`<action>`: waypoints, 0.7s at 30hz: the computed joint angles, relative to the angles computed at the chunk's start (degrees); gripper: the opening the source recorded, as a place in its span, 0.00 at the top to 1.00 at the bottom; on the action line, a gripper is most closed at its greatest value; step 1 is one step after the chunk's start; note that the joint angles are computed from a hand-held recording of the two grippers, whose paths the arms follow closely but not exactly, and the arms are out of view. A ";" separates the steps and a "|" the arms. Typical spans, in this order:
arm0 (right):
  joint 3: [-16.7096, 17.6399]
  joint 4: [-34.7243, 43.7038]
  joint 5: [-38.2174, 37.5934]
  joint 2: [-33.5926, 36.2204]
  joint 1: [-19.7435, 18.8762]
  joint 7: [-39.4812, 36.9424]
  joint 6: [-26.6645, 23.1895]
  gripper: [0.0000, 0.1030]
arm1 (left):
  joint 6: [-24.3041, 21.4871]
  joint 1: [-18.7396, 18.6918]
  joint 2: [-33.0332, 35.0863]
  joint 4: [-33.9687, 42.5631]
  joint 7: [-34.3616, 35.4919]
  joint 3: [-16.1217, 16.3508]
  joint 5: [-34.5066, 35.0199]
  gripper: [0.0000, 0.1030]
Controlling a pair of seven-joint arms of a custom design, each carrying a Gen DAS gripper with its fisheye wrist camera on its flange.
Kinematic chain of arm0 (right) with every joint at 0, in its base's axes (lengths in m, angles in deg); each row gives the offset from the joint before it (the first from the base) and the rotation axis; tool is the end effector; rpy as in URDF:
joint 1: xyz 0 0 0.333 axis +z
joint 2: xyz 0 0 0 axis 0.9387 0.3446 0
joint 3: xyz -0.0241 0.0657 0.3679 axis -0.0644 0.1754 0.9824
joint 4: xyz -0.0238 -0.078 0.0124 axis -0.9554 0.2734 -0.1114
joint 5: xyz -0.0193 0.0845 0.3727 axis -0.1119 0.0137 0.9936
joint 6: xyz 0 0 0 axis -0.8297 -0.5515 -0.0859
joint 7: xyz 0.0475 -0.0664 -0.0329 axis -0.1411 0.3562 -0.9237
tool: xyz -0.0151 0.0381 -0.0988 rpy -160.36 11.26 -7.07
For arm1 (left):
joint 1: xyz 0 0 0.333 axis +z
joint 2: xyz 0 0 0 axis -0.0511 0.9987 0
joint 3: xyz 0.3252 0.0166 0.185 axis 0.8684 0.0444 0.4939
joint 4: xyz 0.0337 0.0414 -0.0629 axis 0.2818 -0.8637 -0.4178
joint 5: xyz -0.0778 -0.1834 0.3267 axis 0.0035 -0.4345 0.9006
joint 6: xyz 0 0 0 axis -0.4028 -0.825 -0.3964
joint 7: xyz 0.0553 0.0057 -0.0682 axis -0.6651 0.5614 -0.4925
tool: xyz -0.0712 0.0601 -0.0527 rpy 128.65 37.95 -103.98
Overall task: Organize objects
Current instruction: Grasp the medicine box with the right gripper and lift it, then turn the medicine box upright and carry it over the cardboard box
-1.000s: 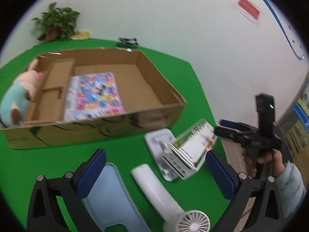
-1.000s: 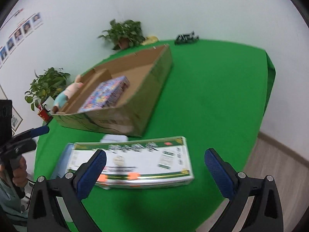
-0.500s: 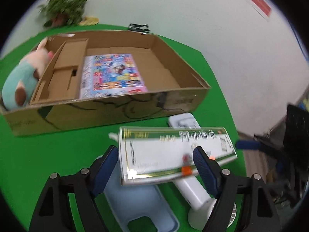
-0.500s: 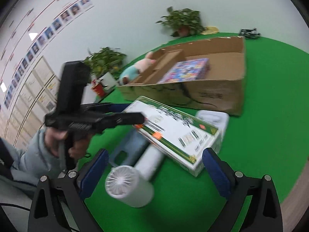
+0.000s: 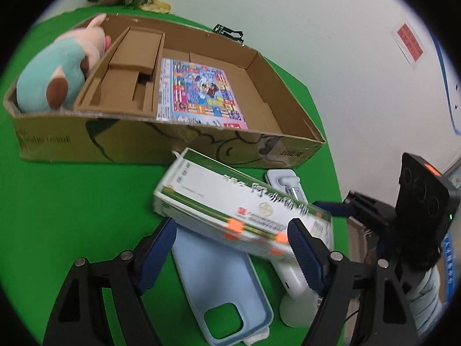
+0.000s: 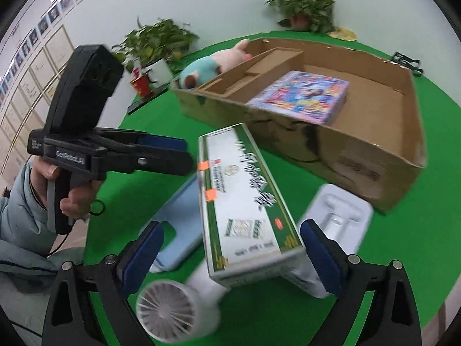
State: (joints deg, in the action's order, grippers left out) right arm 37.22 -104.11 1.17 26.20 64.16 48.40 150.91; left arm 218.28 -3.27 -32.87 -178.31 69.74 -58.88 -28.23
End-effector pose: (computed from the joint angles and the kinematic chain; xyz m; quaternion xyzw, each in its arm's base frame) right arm 0.6089 -0.0252 0.3968 -0.8856 0.3119 0.0269 0.3430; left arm 0.5986 -0.2356 0.3323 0.6008 -0.7059 0.3742 0.0270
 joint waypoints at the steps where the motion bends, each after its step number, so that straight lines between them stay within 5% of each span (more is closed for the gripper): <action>1: 0.25 -0.35 -0.10 -0.23 0.25 0.56 -0.71 0.09 | -0.56 0.31 0.15 0.05 -0.35 -0.05 -0.24 0.23; 7: 0.57 -3.16 -1.52 -2.75 2.81 7.28 -5.64 0.09 | -5.08 1.93 0.09 -0.09 -1.19 1.39 -2.88 0.24; 12: 1.58 -10.23 -1.26 -6.62 8.56 12.84 11.26 0.13 | -10.82 1.32 0.72 0.70 -2.71 4.67 -3.88 0.25; 14: 1.56 -11.09 -2.35 -6.54 9.67 15.93 14.41 0.26 | -13.33 1.38 1.19 1.19 -2.70 5.37 -4.29 0.36; 21: 3.13 -15.70 -1.60 -7.90 11.92 17.80 26.07 0.36 | -15.63 -0.37 1.25 1.34 -3.13 7.50 -4.14 0.42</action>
